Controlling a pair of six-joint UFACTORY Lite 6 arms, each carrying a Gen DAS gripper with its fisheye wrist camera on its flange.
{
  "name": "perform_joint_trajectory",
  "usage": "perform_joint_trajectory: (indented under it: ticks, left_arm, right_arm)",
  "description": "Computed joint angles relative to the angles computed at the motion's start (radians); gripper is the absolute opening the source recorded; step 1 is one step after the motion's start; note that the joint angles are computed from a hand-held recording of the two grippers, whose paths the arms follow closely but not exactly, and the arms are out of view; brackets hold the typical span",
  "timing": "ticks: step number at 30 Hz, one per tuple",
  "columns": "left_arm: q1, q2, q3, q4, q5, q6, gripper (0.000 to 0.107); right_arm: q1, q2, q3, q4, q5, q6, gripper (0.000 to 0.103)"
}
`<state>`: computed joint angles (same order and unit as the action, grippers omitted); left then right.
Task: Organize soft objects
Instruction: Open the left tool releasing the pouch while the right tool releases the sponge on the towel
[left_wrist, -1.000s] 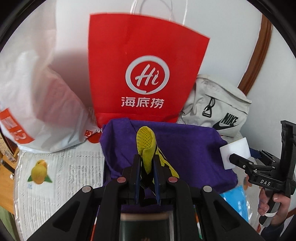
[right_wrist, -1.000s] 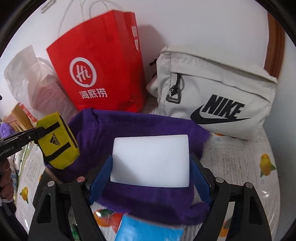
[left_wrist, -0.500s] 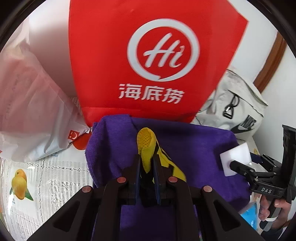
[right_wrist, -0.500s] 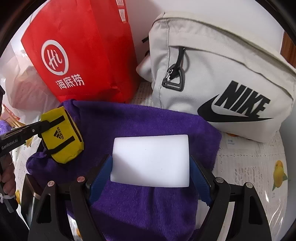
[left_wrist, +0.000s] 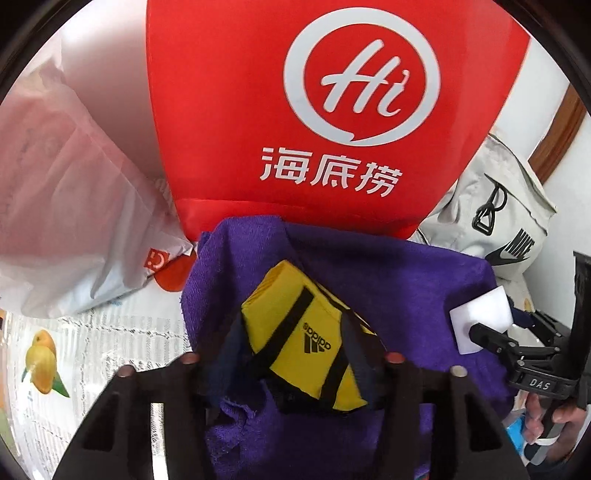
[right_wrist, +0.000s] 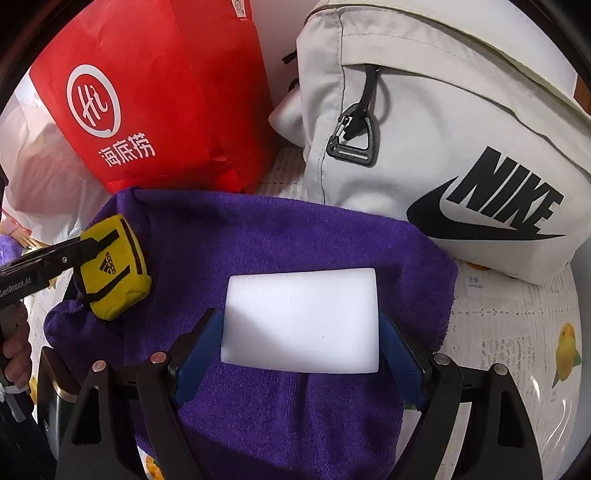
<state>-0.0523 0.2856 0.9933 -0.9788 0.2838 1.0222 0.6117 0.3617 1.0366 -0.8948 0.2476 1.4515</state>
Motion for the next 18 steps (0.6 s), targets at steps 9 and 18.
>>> perform_joint_trajectory:
  ticks: [9, 18]
  left_arm:
    - [-0.017, -0.16, -0.097, 0.296, -0.081, -0.295, 0.071]
    - [0.044, -0.467, -0.28, 0.337, -0.001, -0.318, 0.073]
  right_arm:
    - [-0.017, -0.072, -0.048, 0.154, -0.028, -0.102, 0.088]
    - [0.135, -0.281, -0.162, -0.006, 0.14, 0.106, 0.088]
